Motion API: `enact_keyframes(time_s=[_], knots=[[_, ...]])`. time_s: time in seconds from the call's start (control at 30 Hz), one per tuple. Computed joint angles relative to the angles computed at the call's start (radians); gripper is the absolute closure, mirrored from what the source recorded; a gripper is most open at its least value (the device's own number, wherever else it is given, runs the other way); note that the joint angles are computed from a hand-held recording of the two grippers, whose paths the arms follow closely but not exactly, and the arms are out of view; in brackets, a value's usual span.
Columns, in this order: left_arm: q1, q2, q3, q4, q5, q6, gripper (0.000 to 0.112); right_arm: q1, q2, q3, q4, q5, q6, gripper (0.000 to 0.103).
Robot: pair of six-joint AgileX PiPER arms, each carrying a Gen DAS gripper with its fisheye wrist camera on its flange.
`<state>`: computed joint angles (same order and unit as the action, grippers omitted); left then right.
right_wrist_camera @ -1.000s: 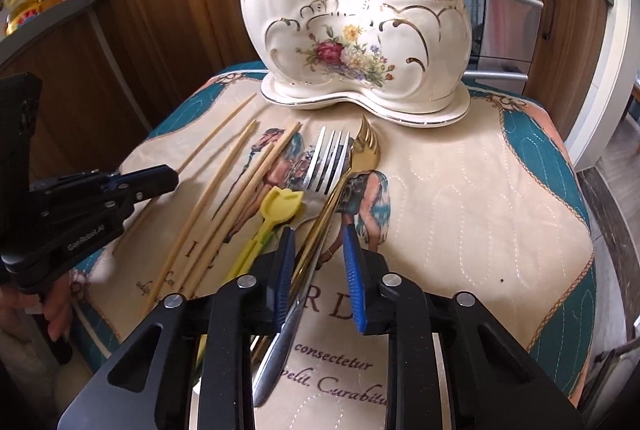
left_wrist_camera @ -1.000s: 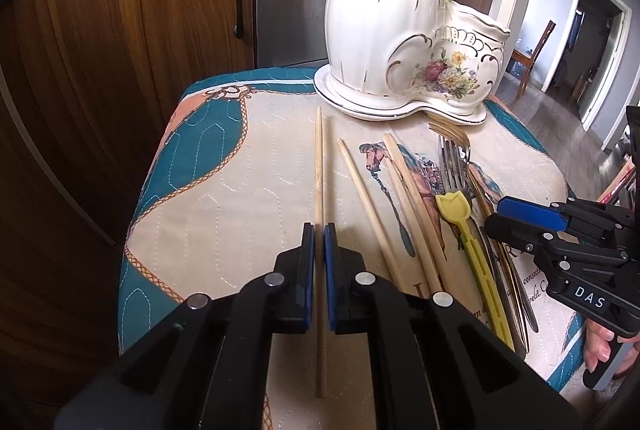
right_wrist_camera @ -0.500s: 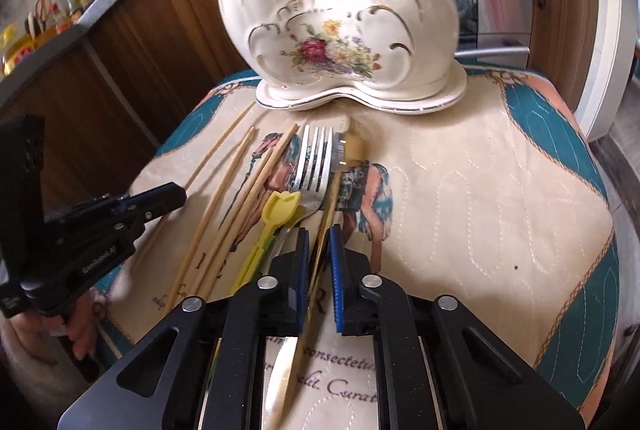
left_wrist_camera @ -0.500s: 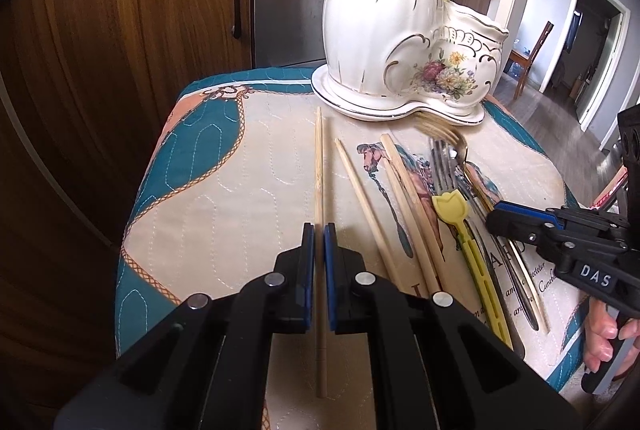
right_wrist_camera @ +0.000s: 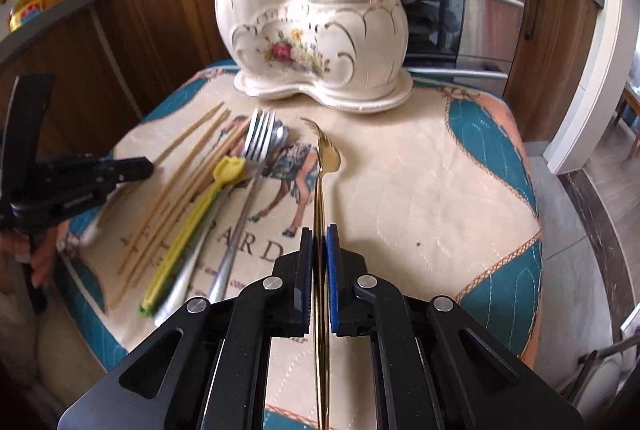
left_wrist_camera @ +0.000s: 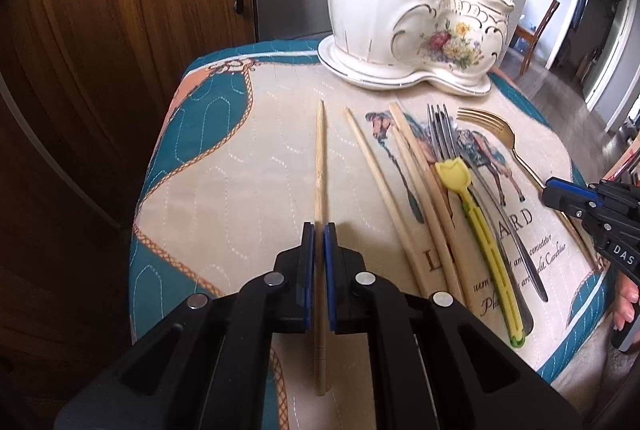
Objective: Organize utensils
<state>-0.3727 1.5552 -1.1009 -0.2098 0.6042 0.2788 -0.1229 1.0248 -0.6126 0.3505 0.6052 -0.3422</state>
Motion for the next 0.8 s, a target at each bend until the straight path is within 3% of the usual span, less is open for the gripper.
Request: enact_keyframes(time_s=[0.17,0.4,0.47,0.5,0.6,0.8], knots=[[-0.050,0.047,-0.121,0.122,0.178,-0.053,0.091,-0.041,0.027,-0.040,0.026,0.099,-0.059,0.094],[-0.026,0.118,-0.238,0.089,0.301,0.017,0.088,-0.098,0.123,-0.147,0.076,0.267,-0.138,0.087],[-0.013,0.137,-0.267,0.075,0.327,0.034,0.088,-0.094,0.144,-0.165,0.072,0.277,-0.132,0.088],[-0.007,0.146,-0.282,0.067,0.339,0.045,0.092,-0.077,0.148,-0.169,0.044,0.264,-0.102,0.093],[-0.006,0.161,-0.298,0.094,0.331,0.033,0.106,-0.020,0.144,-0.169,-0.022,0.242,-0.028,0.095],[0.051,0.148,-0.279,0.009,0.315,0.101,0.107,-0.049,0.085,-0.126,0.028,0.230,-0.061,0.095]])
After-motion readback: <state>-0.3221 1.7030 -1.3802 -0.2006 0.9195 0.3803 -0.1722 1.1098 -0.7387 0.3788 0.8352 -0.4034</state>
